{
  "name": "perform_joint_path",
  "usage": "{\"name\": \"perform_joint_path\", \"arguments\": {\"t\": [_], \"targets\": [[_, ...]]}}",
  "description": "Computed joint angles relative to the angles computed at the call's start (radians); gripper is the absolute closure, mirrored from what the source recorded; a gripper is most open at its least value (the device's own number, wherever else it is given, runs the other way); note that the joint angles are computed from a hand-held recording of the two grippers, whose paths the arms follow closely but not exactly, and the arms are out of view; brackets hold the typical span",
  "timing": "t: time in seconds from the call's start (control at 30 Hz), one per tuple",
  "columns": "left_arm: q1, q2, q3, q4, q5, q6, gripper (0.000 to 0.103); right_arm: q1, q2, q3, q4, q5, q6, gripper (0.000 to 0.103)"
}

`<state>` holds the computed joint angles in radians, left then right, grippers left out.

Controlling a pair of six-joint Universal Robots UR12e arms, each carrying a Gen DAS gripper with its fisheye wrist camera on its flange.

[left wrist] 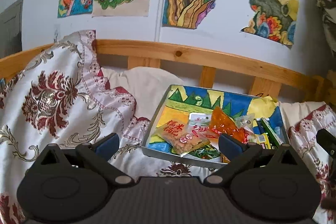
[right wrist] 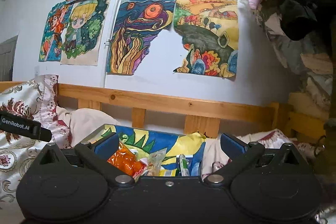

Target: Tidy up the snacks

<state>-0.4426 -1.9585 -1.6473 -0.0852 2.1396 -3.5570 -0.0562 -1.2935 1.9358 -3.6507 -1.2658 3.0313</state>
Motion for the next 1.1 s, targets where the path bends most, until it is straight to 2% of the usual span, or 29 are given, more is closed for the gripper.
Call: {"name": "perform_joint_path", "arguments": {"t": [0.23, 0.43, 0.6, 0.9, 1.1], "targets": [[-0.008, 0.024, -0.044, 0.031, -0.028, 0.006, 0.001, -0.009, -0.044, 0.045, 0.025, 0.001, 0.057, 0.001], [-0.010, 0.048, -0.081, 0.046, -0.067, 0.032, 0.001, -0.012, -0.073, 0.079, 0.030, 0.000, 0.066, 0.001], [-0.002, 0.077, -0.116, 0.045, -0.117, 0.021, 0.001, -0.009, -0.097, 0.107, 0.040, 0.000, 0.066, 0.001], [0.012, 0.119, -0.171, 0.040, -0.199, 0.074, 0.001, 0.003, -0.136, 0.152, 0.065, 0.008, 0.038, 0.001], [0.032, 0.151, -0.212, 0.046, -0.291, 0.041, 0.001, 0.009, -0.155, 0.174, 0.078, 0.017, 0.024, 0.001]]}}
